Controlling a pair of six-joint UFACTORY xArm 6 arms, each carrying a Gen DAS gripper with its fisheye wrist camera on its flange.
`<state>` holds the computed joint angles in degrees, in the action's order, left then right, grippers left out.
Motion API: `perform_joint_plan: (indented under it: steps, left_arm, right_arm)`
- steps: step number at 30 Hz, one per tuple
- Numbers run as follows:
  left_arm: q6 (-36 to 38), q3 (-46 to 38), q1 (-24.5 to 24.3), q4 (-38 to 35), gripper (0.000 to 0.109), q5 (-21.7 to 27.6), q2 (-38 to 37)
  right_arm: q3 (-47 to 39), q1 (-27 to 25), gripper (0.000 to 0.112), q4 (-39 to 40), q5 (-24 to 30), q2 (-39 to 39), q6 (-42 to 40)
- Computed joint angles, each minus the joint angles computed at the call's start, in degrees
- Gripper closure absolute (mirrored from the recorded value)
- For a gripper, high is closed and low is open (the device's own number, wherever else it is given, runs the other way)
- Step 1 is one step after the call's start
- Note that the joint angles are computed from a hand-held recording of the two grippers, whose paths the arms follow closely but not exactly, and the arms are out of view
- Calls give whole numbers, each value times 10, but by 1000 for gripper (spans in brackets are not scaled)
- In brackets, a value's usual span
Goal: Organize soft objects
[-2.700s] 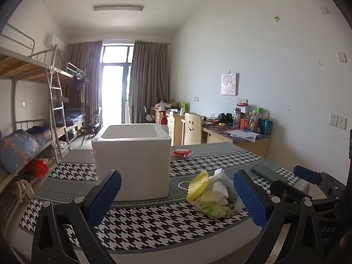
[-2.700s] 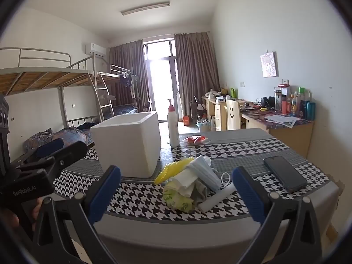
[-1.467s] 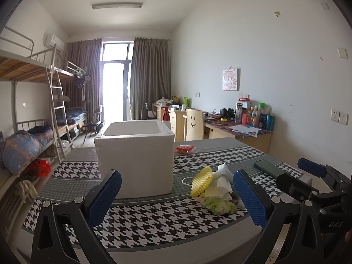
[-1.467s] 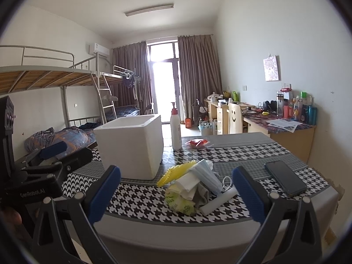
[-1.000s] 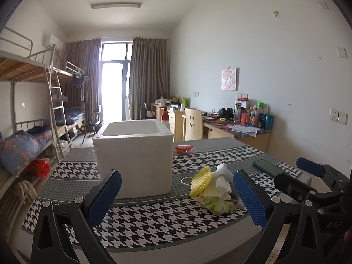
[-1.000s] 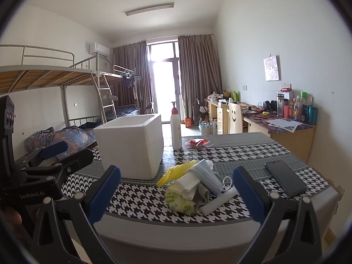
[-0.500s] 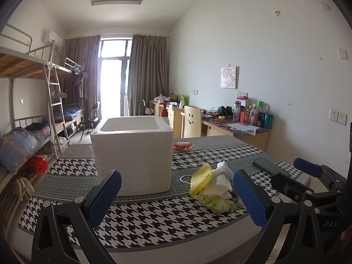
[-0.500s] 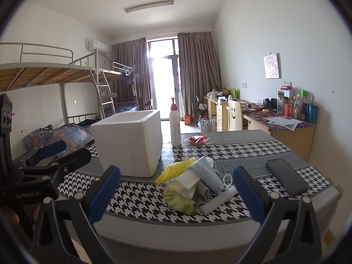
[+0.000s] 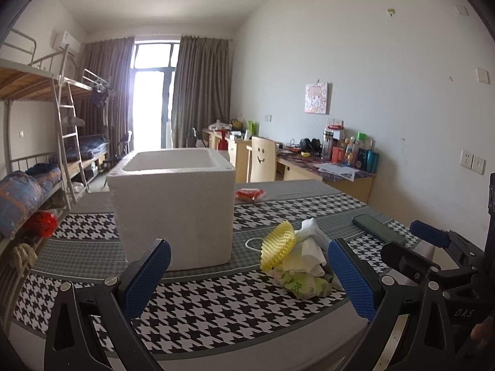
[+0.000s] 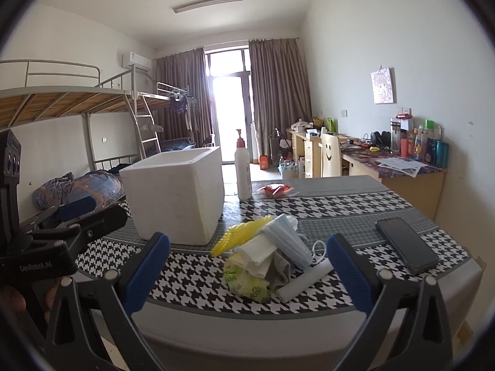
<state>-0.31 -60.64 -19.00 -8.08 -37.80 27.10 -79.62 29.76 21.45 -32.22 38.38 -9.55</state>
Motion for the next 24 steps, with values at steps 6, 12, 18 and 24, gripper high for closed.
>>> perform_joint_plan:
  steps: [6,12,18,24]
  left_arm:
    - [-8,-38,3,18,7,39,23]
    - [-33,-71,13,53,7,73,43]
    - [-81,-117,25,118,7,112,71]
    - [-103,-154,27,149,7,133,95]
  right_arm:
    - [-20,-4,10,31,28,11,-19]
    - [-45,-7,10,49,54,26,-29]
    - [-65,-5,10,105,70,36,-75]
    - [-93,2,10,180,92,49,-140]
